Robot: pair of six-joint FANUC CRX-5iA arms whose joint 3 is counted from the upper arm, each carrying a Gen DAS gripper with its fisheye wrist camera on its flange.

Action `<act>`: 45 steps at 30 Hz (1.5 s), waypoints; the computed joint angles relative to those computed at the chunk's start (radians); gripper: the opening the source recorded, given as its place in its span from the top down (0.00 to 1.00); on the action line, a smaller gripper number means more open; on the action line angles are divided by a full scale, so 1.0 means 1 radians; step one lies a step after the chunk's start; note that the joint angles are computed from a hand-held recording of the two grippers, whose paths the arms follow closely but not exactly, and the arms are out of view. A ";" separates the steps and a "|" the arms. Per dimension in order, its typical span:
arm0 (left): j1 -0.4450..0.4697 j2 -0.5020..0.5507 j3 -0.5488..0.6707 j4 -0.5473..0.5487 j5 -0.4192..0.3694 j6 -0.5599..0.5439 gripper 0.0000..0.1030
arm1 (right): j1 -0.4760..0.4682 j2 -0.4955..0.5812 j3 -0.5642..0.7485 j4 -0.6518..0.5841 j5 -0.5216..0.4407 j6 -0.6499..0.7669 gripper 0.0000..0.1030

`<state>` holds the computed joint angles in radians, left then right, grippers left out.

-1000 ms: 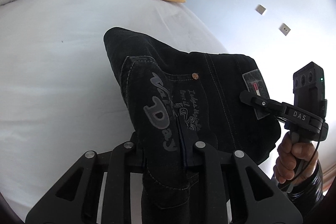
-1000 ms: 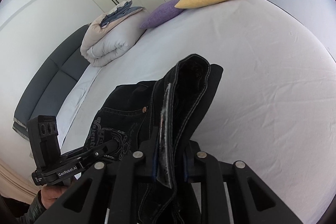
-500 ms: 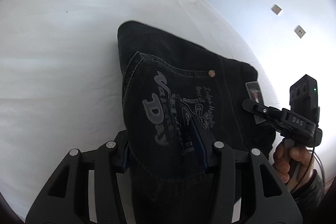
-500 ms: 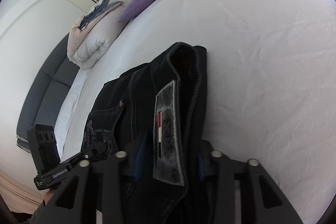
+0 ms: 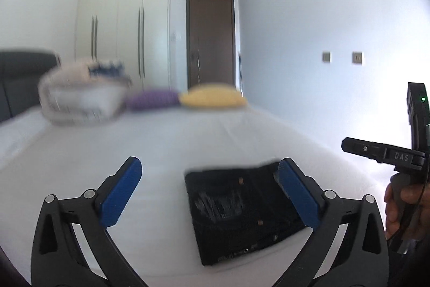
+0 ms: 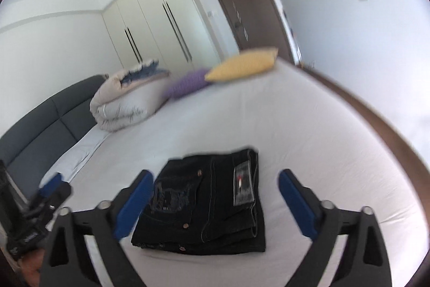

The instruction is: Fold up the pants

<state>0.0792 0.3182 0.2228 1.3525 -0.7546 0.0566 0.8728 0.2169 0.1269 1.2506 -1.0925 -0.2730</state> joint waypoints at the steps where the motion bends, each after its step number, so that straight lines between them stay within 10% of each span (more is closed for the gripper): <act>1: -0.008 -0.049 -0.066 0.090 0.029 -0.099 0.00 | 0.021 0.003 0.006 0.048 -0.042 0.002 0.00; 17: 0.139 -0.271 -0.145 0.058 0.040 0.052 0.00 | 0.186 0.088 0.179 0.373 -0.395 0.130 0.00; 30: 0.111 -0.125 0.038 -0.520 -0.075 0.482 0.00 | 0.159 0.143 0.297 -0.001 -0.426 0.224 0.00; 45: 0.070 0.029 0.180 -0.783 -0.156 0.722 0.00 | 0.129 0.244 0.473 -0.321 -0.511 0.330 0.00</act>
<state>0.1496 0.3471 0.4030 0.5692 -0.9103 0.7783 1.0016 0.4609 0.5995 0.9299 -1.6039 0.0565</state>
